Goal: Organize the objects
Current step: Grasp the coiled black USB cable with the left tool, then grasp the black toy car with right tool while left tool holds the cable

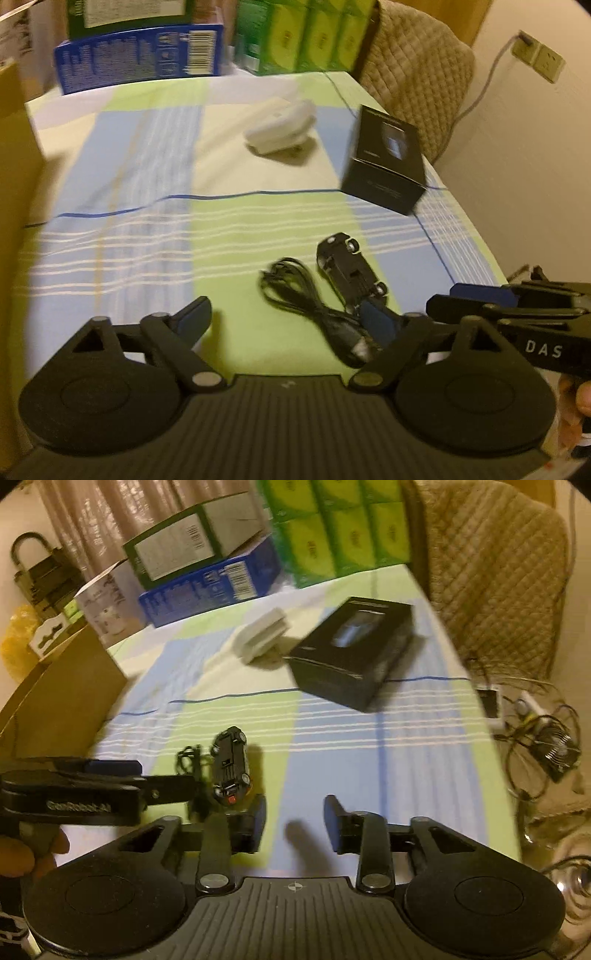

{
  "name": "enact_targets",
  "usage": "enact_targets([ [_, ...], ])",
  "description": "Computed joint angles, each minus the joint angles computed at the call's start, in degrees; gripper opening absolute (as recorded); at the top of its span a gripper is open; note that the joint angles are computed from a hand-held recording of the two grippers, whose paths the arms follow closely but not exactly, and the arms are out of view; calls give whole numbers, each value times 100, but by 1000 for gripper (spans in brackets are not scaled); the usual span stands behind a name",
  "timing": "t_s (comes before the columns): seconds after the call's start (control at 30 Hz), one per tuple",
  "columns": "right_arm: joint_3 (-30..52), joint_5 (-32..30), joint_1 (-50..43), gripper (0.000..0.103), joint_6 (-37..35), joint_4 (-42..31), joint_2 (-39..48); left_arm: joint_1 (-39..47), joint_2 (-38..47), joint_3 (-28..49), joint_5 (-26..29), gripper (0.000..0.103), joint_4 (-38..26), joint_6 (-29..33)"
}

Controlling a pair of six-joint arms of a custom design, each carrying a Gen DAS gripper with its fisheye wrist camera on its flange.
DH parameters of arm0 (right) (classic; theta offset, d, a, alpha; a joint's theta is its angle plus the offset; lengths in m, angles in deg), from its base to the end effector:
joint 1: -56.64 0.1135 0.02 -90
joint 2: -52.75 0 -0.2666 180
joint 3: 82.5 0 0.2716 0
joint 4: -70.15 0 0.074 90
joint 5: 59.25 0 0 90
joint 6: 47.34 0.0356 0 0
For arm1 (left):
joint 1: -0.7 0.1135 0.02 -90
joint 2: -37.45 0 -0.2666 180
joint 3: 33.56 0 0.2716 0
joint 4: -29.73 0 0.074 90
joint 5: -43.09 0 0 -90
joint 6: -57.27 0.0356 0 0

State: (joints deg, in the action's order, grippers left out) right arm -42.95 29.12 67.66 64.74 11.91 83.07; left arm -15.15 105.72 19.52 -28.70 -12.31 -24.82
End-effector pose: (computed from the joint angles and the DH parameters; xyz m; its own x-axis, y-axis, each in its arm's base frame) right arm 0.1272 0.0258 0.2089 -0.7653 0.2338 -0.5998 0.0845 0.9601 0.2665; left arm 0.2295 -0.0767 0.1993 -0.7431 0.3469 -0.5723 0.5295 0.8277 -0.1858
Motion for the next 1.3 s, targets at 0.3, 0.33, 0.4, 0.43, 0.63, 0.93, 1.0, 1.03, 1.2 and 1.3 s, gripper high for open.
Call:
enact_targets([
  [0.3,21,-187,-466,40,-244,-86,-35,-151,161,129,54,36,-163,254],
  [0.33,30,-172,-416,40,-225,-37,-5,-64,168,162,67,35,-239,368],
  [0.4,46,-163,-319,40,-180,93,91,144,171,209,28,34,-333,554],
  [0.43,61,-129,-230,40,-170,167,153,248,161,220,2,34,-367,662],
  [0.63,200,91,313,43,-644,602,719,835,264,335,245,33,-555,1062],
  [0.93,624,1,557,55,-2583,1221,2016,700,438,310,214,20,-297,1073],
  [1.0,684,-67,596,56,-3059,1354,2272,727,400,299,195,20,-317,1066],
  [1.03,731,-27,662,56,-3291,1422,2458,751,401,302,199,20,-336,1056],
  [1.2,819,138,953,56,-4385,1784,3207,906,363,321,292,20,-440,1144],
  [1.3,894,13,867,56,-4491,1986,3515,971,372,327,354,20,-492,1154],
])
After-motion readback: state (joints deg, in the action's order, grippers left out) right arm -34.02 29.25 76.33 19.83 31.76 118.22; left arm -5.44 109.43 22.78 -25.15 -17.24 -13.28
